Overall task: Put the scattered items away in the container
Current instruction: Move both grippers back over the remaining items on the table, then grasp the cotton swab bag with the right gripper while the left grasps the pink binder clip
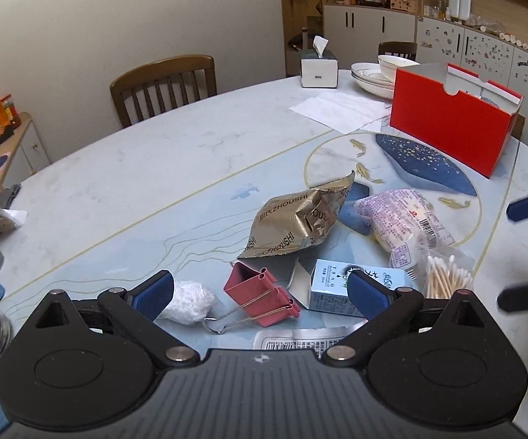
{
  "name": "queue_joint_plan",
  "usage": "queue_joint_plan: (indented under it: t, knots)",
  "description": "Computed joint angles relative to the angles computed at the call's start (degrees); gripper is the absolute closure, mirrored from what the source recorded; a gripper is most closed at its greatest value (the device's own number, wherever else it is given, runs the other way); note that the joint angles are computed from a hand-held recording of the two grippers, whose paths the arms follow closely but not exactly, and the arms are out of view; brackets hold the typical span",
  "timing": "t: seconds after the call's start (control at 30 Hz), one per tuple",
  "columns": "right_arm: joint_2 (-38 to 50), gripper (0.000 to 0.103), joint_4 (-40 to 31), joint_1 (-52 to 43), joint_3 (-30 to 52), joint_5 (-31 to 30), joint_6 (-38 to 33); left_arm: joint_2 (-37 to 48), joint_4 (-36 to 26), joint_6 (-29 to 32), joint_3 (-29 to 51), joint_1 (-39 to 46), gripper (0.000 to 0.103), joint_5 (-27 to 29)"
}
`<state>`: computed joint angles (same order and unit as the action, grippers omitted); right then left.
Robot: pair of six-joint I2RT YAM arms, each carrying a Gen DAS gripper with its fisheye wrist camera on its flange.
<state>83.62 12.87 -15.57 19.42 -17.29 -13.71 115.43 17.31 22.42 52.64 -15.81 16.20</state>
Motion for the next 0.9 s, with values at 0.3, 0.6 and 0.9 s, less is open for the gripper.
queue_joint_plan:
  t: [0.3, 0.6, 0.9]
  knots:
    - [8.93, 0.008, 5.68, 4.44, 1.03, 2.92, -3.75, 3.63, -2.7, 1.04, 3.72, 0.22, 0.001, -0.66]
    - [16.43, 0.007, 5.37, 5.41, 5.76, 2.88, -5.63, 4.93, -5.64, 0.32, 6.23, -0.28, 0.002, 0.66]
    - [19.08, 0.017, 4.77, 5.86, 7.1, 2.27, -6.09, 6.69, -9.64, -2.89, 9.92, 0.04, 0.017, 2.94]
